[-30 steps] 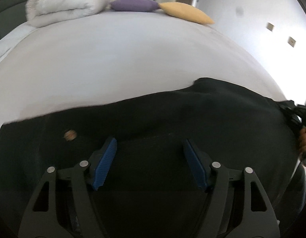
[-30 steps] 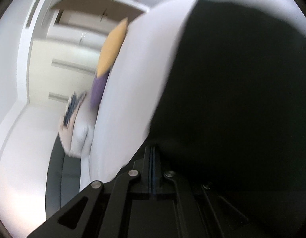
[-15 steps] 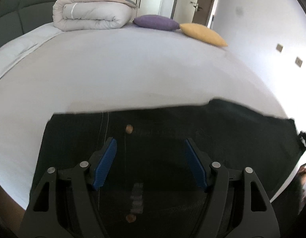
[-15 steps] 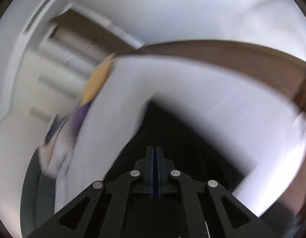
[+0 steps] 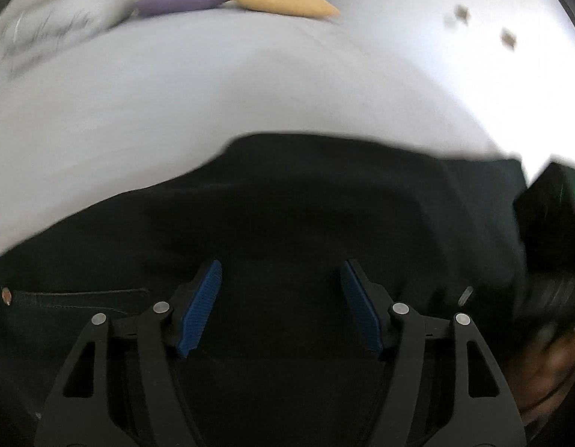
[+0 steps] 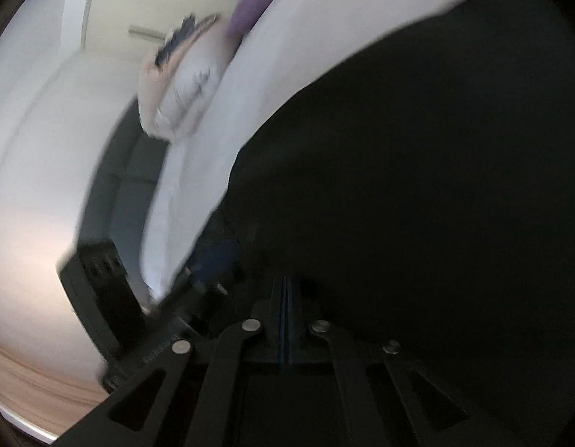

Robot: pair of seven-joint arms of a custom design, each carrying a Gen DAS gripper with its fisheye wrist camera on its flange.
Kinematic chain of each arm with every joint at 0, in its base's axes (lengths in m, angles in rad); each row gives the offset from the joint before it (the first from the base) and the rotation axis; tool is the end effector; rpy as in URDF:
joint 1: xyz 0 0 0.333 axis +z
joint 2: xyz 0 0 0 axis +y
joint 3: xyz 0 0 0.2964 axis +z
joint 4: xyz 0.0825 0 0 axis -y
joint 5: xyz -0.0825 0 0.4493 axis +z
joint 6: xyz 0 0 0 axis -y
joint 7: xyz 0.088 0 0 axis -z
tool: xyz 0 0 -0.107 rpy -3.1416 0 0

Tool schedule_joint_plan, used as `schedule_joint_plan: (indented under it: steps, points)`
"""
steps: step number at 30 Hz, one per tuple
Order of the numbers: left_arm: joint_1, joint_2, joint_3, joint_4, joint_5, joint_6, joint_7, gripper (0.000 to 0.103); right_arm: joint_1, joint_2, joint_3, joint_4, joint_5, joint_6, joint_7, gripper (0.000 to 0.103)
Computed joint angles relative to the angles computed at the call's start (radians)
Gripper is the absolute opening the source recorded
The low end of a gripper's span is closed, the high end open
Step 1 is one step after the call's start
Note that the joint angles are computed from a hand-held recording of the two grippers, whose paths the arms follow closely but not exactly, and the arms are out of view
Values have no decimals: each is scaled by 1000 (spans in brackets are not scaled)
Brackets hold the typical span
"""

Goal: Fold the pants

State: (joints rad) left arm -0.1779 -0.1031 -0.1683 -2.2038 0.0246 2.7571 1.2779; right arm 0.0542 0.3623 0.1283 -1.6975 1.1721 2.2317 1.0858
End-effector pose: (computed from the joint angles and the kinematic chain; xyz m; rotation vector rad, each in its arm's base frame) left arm 0.5787 -0.2114 0.4484 -1.8377 1.9868 -0.8002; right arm 0.7156 0.1527 0.3720 -1.5045 1.5761 0.5779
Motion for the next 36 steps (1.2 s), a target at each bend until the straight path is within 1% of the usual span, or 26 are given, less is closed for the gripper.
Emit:
schedule_joint_plan:
  steps: [1, 2, 3, 5, 7, 8, 9, 11, 13, 14, 17, 19, 20, 21, 22, 23, 24, 25, 26, 27, 28, 30, 31, 33, 35, 36]
  points:
    - [0, -5, -1, -9, 15, 6, -3, 65, -14, -17, -4, -27, 31, 15, -8, 0]
    - [-5, -13, 8, -18, -29, 9, 23, 64, -19, -35, -10, -48, 46, 38, -13, 0]
    - [-2, -24, 12, -28, -49, 9, 31, 57, -22, -49, -15, -70, 65, 66, -22, 0]
    - [33, -45, -7, -45, -9, 2, -9, 51, -43, -80, -53, -110, 105, 87, -33, 0]
    - [34, -91, 9, -89, 35, 0, -59, 48, -62, -86, -54, -114, 147, 158, -34, 0]
    - [32, -100, 17, -103, 38, 5, -67, 44, -73, -102, -65, -133, 170, 187, -44, 0]
    - [26, -122, 28, -126, 33, 12, -65, 34, -85, -119, -76, -154, 195, 217, -57, 0]
    - [56, -159, 8, -157, 144, 10, -168, 34, -110, -157, -101, -199, 243, 261, -83, 0]
    - [82, -217, -10, -214, 175, 18, -208, 34, -118, -181, -120, -224, 254, 303, -87, 0]
    - [110, -235, -32, -234, 160, 24, -205, 34, -126, -191, -132, -232, 275, 334, -102, 0]
    - [117, -320, -10, -317, 79, 40, -173, 34, -149, -189, -153, -220, 319, 372, -155, 0]
    - [77, -350, 42, -337, 123, 20, -212, 34, -145, -175, -151, -182, 212, 450, -145, 0]
    - [74, -369, 44, -348, 143, 6, -232, 34, -107, -153, -171, -152, 63, 533, -54, 0]
    - [78, -392, 36, -360, 160, -11, -250, 34, -104, -142, -176, -140, -27, 561, 29, 0]
    - [80, -395, 29, -358, 169, -20, -263, 35, -109, -132, -197, -126, -97, 553, 119, 0]
    - [68, -411, 36, -366, 181, -32, -278, 37, -122, -135, -201, -123, -97, 542, 171, 7]
    - [69, -433, 29, -380, 178, -39, -286, 40, -164, -170, -183, -150, -65, 520, 152, 15]
    - [54, -457, 31, -403, 199, -39, -316, 40, -172, -204, -177, -172, -62, 524, 121, 33]
    - [73, -446, 3, -397, 184, -28, -355, 40, -171, -232, -170, -195, -55, 538, 80, 55]
    - [127, -400, -56, -375, 146, 11, -324, 40, -167, -258, -170, -212, -68, 540, 50, 62]
    - [147, -345, -87, -319, 150, 18, -336, 41, -163, -286, -173, -228, -88, 506, 23, 65]
    - [122, -324, -75, -297, 180, 12, -374, 42, -146, -290, -174, -204, -110, 412, 0, 65]
    - [90, -301, -42, -285, 208, 20, -387, 42, -138, -290, -175, -195, -127, 375, -7, 64]
    - [66, -277, -28, -264, 216, 20, -383, 42, -142, -299, -191, -189, -144, 279, -67, 57]
    - [52, -250, -23, -241, 232, 9, -384, 42, -123, -263, -182, -156, -159, 240, -41, 46]
    - [46, -245, -18, -238, 238, 4, -383, 42, -118, -246, -181, -145, -179, 232, -12, 46]
